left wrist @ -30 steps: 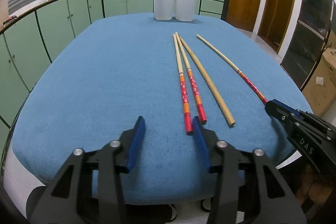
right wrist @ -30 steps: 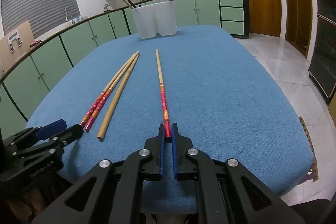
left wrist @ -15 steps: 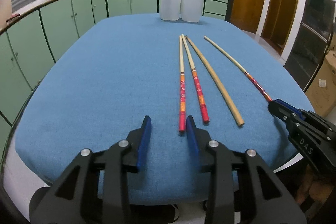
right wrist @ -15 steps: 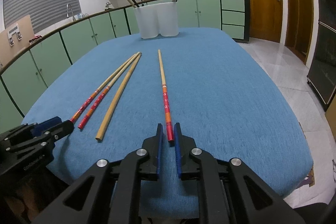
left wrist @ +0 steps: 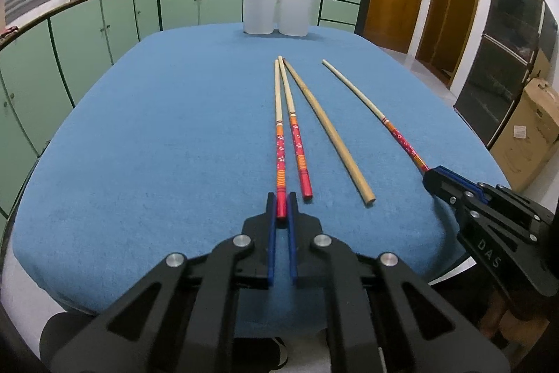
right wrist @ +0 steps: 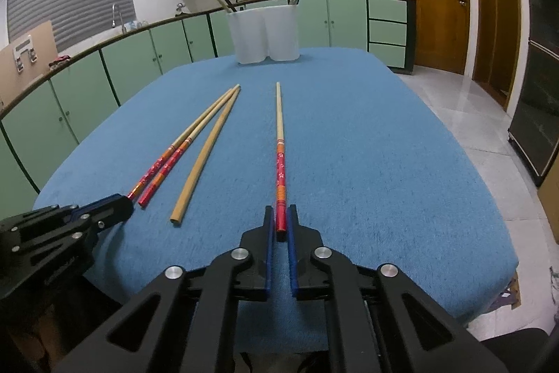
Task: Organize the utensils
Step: 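Grasp the other red-patterned chopstick with the left tool, then lift both red-patterned chopsticks and carry them over the white holder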
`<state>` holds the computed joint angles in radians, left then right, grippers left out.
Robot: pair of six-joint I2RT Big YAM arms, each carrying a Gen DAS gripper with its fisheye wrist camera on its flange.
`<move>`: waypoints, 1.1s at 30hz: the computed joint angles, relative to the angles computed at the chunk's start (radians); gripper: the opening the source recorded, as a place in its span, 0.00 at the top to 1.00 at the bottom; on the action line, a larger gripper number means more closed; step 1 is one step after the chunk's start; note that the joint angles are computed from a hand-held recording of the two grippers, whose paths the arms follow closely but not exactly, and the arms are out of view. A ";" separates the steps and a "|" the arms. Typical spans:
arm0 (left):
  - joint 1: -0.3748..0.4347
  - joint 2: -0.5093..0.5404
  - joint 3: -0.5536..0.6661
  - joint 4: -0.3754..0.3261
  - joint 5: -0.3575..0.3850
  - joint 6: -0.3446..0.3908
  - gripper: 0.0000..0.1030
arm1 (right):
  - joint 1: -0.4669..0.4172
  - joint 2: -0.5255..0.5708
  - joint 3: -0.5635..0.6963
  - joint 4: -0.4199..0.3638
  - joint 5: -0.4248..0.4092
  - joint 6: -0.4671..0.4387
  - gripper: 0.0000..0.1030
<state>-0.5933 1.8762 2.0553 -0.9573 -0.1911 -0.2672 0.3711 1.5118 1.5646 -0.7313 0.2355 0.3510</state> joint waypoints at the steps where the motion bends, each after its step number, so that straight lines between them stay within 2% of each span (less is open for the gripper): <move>1: 0.000 0.000 -0.001 0.000 -0.006 -0.002 0.91 | -0.001 0.001 0.002 -0.003 0.001 -0.002 0.90; 4: -0.001 0.004 0.005 -0.006 -0.009 -0.006 0.91 | 0.003 0.001 0.002 -0.008 0.008 -0.009 0.90; 6: -0.001 0.007 0.011 -0.011 0.002 0.001 0.95 | 0.002 0.006 0.011 -0.014 0.002 -0.014 0.89; 9: 0.002 0.002 0.008 -0.004 0.026 -0.001 0.95 | -0.008 0.008 0.023 -0.026 -0.024 -0.014 0.94; 15: 0.010 -0.033 -0.007 0.009 0.032 -0.025 0.95 | -0.003 -0.018 0.038 -0.018 -0.032 -0.023 0.95; 20: 0.018 -0.055 0.029 -0.024 0.023 -0.040 0.95 | -0.003 -0.048 0.070 -0.024 -0.026 -0.044 0.95; 25: 0.030 -0.063 0.105 -0.073 0.020 -0.022 0.95 | -0.012 -0.049 0.170 -0.053 -0.022 -0.089 0.95; 33: 0.048 -0.007 0.300 -0.176 0.034 0.038 0.95 | -0.023 0.059 0.429 -0.156 -0.055 -0.203 0.95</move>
